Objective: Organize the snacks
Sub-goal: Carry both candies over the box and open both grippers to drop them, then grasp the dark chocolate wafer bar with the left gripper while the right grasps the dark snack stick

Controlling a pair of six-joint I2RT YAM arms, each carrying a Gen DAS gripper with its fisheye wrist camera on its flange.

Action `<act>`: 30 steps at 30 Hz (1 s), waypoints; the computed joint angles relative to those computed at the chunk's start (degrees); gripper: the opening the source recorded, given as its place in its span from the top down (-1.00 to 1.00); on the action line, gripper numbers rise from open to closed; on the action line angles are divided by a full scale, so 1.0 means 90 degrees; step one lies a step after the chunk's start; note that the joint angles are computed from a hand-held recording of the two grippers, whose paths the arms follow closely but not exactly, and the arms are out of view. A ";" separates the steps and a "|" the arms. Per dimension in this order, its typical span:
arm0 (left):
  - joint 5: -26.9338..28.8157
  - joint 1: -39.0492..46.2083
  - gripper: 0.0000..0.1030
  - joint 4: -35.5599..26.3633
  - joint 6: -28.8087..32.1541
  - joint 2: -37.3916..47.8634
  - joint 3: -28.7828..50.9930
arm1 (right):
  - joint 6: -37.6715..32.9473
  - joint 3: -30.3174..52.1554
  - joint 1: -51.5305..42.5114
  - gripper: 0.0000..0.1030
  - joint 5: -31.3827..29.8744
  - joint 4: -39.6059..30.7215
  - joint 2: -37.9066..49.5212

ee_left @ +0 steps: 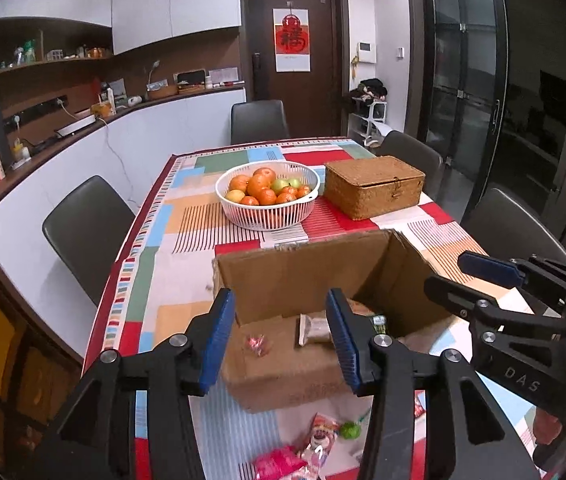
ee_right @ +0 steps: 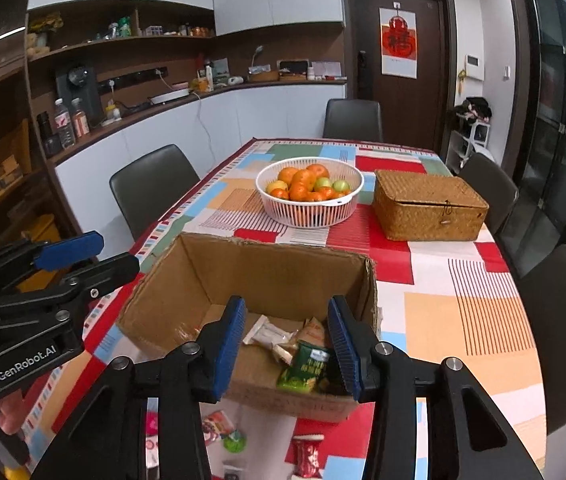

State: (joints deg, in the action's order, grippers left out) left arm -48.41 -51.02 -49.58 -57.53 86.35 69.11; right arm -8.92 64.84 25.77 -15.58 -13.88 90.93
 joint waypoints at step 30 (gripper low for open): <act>0.0911 -0.2915 -0.09 -0.0195 -0.4397 0.0836 -0.1625 | -0.0423 -0.4169 0.0429 0.14 0.0091 0.0542 -0.2739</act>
State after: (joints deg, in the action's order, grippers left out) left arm -40.22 -77.26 -51.34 -97.10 93.88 54.49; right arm -12.72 27.32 29.62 -14.76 -9.00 66.27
